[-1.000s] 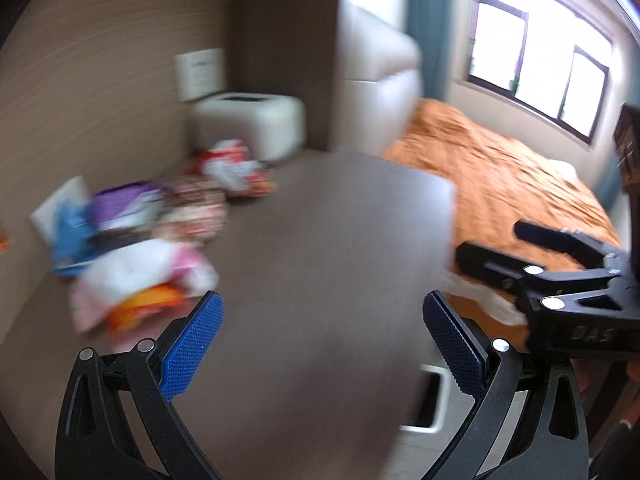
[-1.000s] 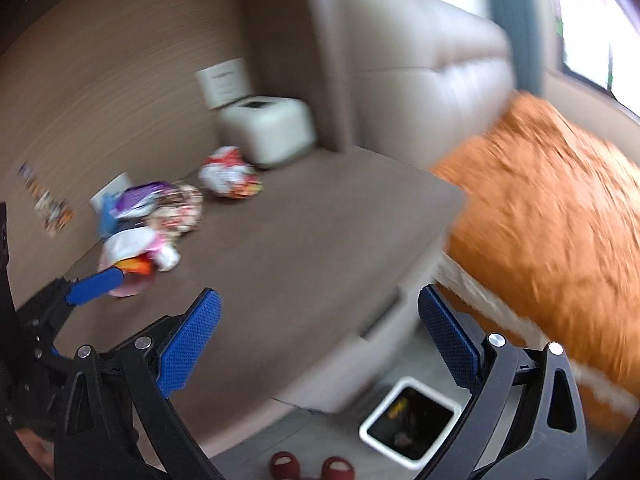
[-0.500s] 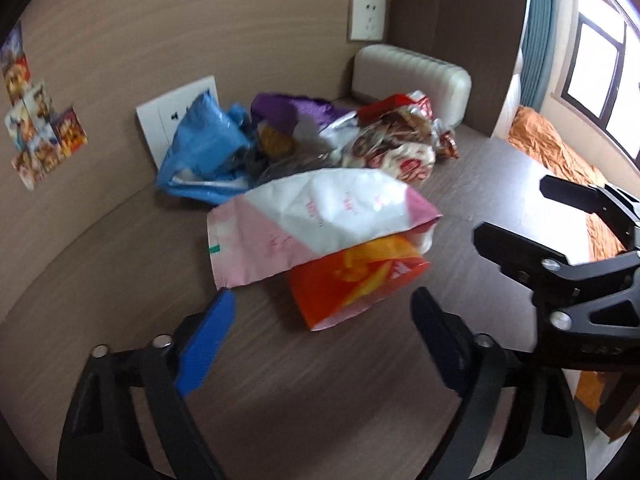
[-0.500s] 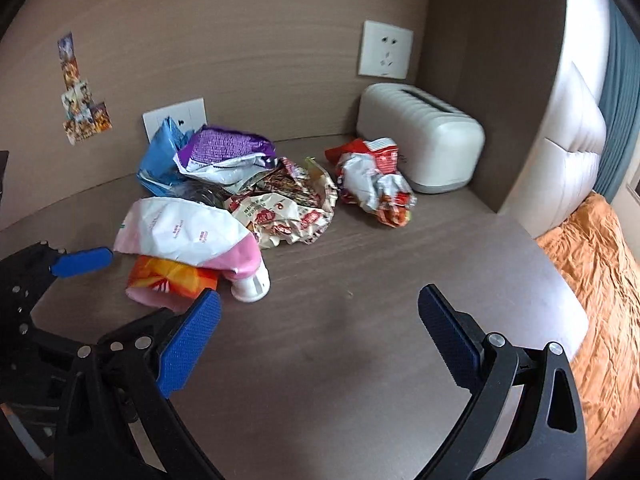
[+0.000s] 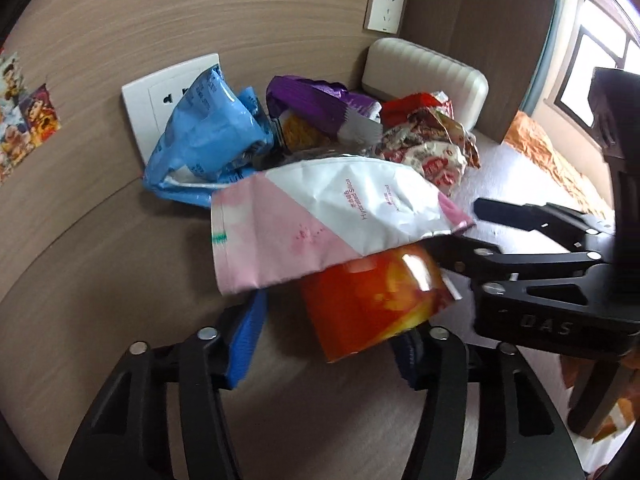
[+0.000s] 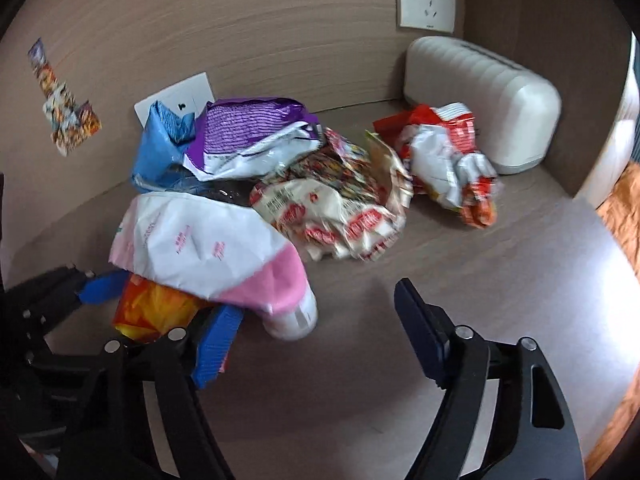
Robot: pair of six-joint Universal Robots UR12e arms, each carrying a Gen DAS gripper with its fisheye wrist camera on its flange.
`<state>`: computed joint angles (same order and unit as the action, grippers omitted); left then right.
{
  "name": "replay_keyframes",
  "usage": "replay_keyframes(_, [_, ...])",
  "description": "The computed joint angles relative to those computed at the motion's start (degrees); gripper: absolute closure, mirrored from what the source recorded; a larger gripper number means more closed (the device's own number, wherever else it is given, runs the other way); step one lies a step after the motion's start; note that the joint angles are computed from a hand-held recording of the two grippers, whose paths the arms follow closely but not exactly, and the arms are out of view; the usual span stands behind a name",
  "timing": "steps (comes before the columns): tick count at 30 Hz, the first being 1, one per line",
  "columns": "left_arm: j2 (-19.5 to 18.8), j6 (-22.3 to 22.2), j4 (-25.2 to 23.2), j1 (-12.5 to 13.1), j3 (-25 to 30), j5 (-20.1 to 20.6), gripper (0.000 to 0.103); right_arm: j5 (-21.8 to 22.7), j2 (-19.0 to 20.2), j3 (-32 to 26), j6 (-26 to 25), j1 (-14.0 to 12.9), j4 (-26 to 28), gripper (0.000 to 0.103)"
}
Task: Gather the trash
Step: 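Grasp the red-labelled bottle with the left tool while the right tool grasps the white cup, then carry the bottle and white cup over the white bin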
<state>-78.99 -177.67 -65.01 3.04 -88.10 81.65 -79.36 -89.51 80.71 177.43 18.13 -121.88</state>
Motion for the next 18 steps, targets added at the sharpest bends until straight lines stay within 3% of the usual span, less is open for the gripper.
replay_keyframes(1, [-0.34, -0.12, 0.10, 0.03, 0.30, -0.43, 0.056, 0.54, 0.31, -0.05, 0.66, 0.09, -0.45, 0.035])
replay_keyframes(3, [-0.63, -0.51, 0.29, 0.38, 0.48, -1.31, 0.070, 1.30, 0.93, -0.57, 1.19, 0.39, -0.23, 0.069])
replay_keyframes(4, [-0.77, -0.89, 0.27, 0.69, 0.60, -2.21, 0.078, 0.67, 1.08, -0.84, 1.48, 0.69, -0.19, 0.070])
replay_keyframes(6, [-0.77, -1.75, 0.16, 1.70, 0.61, -4.96, 0.084, 1.08, 0.82, -0.74, 3.10, 0.65, -0.81, 0.070])
replay_keyframes(18, [0.60, -0.11, -1.07, 4.46, 1.00, -11.17, 0.099, 6.22, -4.56, 2.01, 12.10, -3.31, -2.22, 0.072])
